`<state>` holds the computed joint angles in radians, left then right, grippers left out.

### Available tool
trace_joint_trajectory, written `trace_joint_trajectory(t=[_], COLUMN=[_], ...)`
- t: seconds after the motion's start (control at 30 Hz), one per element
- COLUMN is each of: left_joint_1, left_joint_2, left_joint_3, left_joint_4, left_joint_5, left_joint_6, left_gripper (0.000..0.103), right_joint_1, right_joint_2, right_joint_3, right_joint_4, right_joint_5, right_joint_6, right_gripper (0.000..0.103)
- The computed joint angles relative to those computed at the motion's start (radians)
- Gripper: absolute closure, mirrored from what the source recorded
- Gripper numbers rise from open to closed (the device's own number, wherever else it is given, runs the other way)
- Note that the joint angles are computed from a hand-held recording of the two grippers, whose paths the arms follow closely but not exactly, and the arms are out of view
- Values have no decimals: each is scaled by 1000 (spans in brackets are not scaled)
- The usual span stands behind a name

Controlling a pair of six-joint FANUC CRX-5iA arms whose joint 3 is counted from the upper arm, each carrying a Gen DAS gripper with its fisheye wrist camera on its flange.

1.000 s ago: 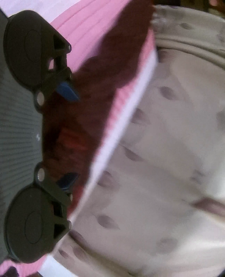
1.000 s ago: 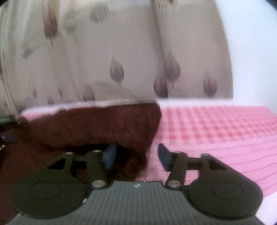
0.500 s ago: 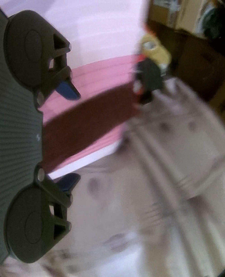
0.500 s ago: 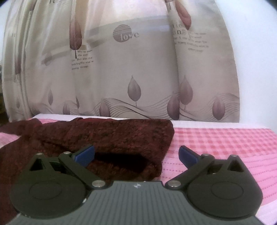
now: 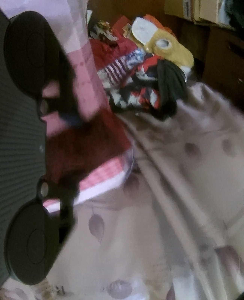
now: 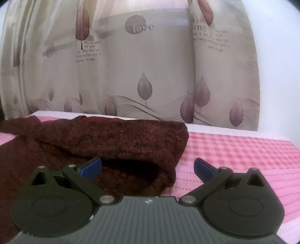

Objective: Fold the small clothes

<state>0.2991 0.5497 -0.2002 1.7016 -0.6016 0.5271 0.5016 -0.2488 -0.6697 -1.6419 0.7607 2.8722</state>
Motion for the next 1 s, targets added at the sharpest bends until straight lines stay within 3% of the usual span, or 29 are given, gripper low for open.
trace_joint_trajectory(t=[0.03, 0.13, 0.2, 0.3, 0.43, 0.67, 0.87, 1.0], left_joint_1=[-7, -78, -134, -207, -268, -421, -563, -689], left_joint_2=[7, -22, -51, -114, -210, -356, -387, -385], left_joint_3=[-3, -45, -75, -119, -180, -264, -306, -323], left_joint_4=[24, 224, 413, 672, 749, 677, 531, 514], left_joint_5=[10, 94, 124, 99, 23, -55, -129, -83], left_joint_6=[-21, -248, -406, -667, -783, -783, -651, -676], left_gripper=[92, 92, 92, 92, 92, 92, 92, 92], right_joint_1=[-3, -10, -19, -37, -29, -9, 12, 29], right_joint_2=[2, 3, 1, -7, -20, -53, -75, -86], right_joint_3=[3, 6, 6, 5, -11, -52, -82, -101], right_joint_4=[-6, -14, -20, -28, 4, 74, 129, 169], right_joint_5=[-2, -7, -19, -46, -46, -45, -37, -28], right_joint_6=[7, 23, 32, 43, -6, -149, -243, -307], right_gripper=[0, 0, 0, 0, 0, 0, 0, 0])
